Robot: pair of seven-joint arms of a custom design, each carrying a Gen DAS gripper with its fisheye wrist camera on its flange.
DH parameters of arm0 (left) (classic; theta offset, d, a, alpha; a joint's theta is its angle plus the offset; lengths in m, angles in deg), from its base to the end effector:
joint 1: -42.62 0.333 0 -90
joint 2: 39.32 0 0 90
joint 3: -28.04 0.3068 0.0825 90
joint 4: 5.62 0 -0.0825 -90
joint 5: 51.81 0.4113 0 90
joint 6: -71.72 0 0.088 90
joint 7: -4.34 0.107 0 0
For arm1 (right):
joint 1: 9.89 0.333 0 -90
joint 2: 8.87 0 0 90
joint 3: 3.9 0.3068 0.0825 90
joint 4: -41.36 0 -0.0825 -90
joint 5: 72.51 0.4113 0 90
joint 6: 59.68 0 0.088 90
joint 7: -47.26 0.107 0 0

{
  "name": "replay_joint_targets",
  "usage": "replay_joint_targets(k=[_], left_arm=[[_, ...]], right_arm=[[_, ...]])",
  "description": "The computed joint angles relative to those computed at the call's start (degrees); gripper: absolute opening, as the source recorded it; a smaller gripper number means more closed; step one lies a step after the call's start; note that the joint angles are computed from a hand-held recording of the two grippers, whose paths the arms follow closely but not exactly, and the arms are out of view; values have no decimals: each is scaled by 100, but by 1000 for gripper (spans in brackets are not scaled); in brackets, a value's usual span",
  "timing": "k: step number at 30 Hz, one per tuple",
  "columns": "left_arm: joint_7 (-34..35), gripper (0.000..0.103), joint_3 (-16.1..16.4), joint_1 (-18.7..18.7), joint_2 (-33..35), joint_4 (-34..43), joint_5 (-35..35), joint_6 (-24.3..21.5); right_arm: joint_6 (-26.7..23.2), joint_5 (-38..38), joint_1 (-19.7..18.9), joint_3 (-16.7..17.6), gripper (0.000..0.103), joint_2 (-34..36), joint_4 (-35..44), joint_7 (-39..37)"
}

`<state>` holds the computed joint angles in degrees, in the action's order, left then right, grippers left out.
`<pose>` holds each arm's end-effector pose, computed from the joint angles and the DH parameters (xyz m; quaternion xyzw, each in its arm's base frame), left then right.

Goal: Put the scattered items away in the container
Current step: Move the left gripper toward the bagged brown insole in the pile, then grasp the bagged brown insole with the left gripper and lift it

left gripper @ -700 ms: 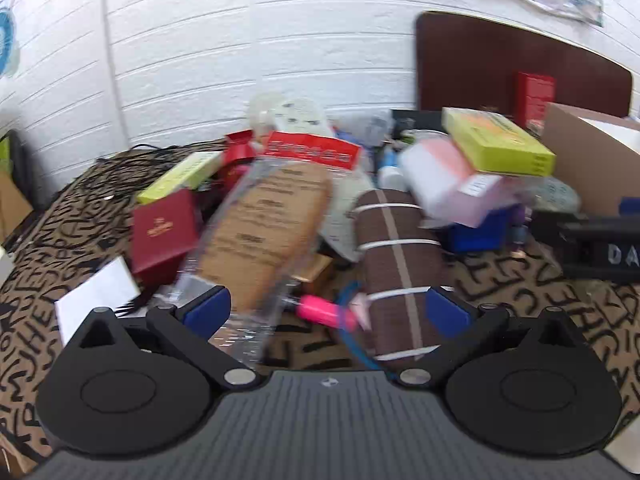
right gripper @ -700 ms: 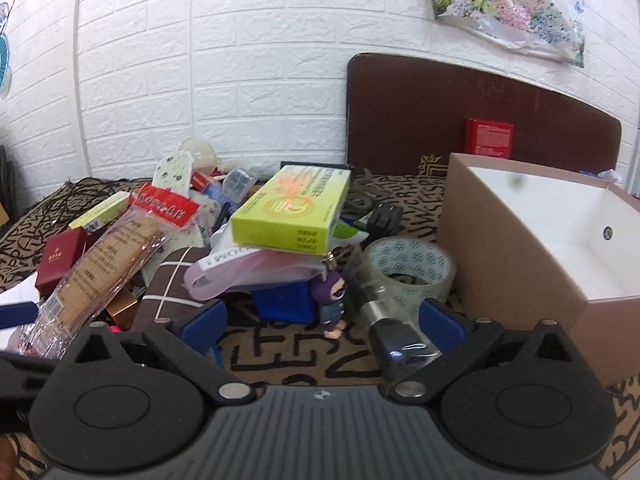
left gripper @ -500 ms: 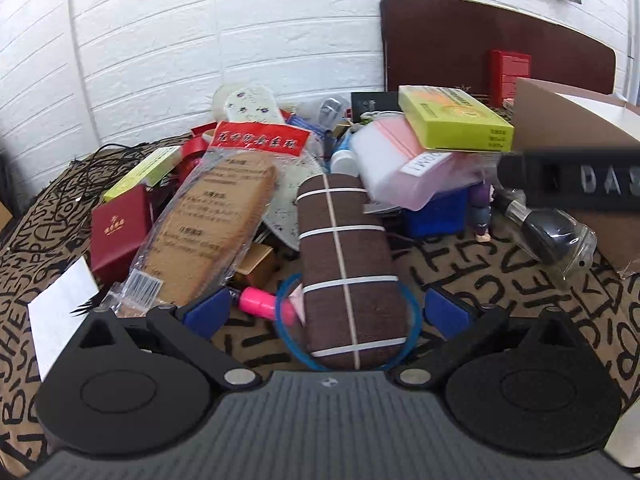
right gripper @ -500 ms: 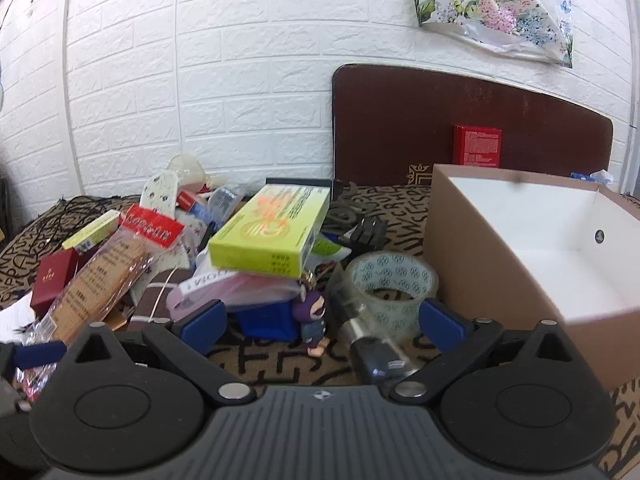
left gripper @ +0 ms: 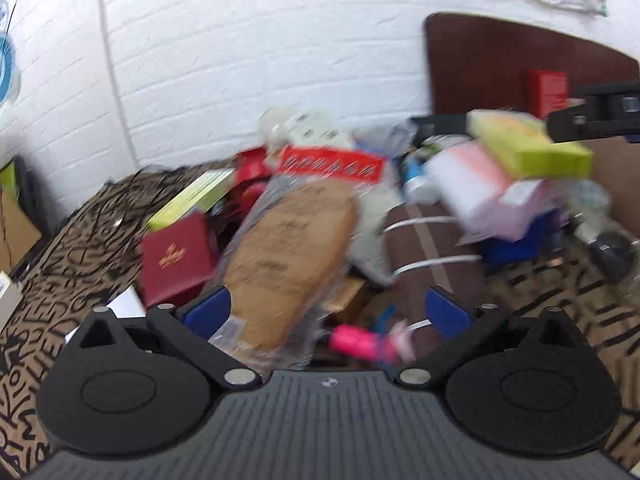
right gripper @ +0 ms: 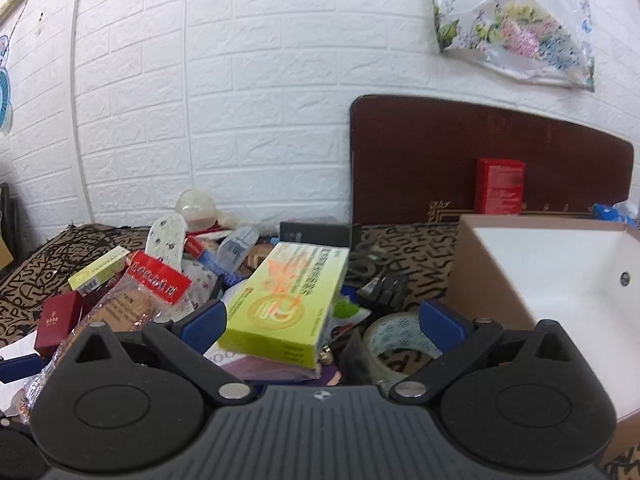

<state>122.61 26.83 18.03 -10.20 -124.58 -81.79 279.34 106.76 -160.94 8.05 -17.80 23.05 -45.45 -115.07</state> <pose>0.5963 -0.2163 0.2674 -0.5078 0.7164 -0.3405 0.3362 0.7311 0.1436 0.3678 -0.5026 0.6793 -0.4049 0.3493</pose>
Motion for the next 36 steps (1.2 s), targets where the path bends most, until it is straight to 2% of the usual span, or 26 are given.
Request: replay_joint_targets(k=[3,8,10,11,12,14,15,16,17,18,20,22,26,30,31,33,34,36], left_arm=[[17,103,163,1,134,261,-45,-344],[-119,103,404,-42,286,435,3,-591],[-436,103,137,313,243,319,356,-527],[-546,103,101,372,196,243,440,-507],[-594,103,145,343,185,215,460,-493],[-382,103,569,-76,244,282,168,-624],[-262,103,574,-68,278,301,107,-684],[-543,103,437,139,271,231,426,-643],[-742,103,157,474,244,186,648,-622],[-877,103,65,609,219,178,780,-677],[-900,103,236,484,207,182,851,-691],[-825,103,416,370,231,222,903,-675],[-745,103,665,381,387,465,942,-700],[-506,103,1196,120,621,795,690,-781],[-470,103,1170,195,630,821,754,-789],[-393,94,831,607,570,746,1235,-713],[-283,93,750,696,569,681,1452,-579],[152,77,659,774,588,440,1919,-5]], right_arm=[[49,162,18,28,103,103,118,-110],[260,326,105,1,103,261,361,-414],[422,668,79,50,103,442,598,-840],[449,864,77,85,103,555,742,-1117],[444,1082,68,140,103,676,900,-1440],[440,1583,-11,326,103,929,1233,-2178],[475,1742,-16,365,103,1043,1383,-2400],[496,1916,-29,419,103,1179,1560,-2645],[500,2111,-59,497,103,1320,1740,-2927],[451,2363,-127,643,103,1471,1930,-3335],[248,2836,-246,934,103,1733,2266,-4144],[158,3141,-270,1027,103,1859,2419,-4555],[319,3409,-115,749,103,1783,2253,-4497],[406,3785,-78,694,103,1825,2268,-4797],[442,3900,-102,743,103,1873,2323,-4959],[464,4121,-128,836,103,2034,2541,-5292],[448,4233,-150,907,103,2109,2649,-5502],[382,4449,-183,1040,103,2235,2843,-5911]])
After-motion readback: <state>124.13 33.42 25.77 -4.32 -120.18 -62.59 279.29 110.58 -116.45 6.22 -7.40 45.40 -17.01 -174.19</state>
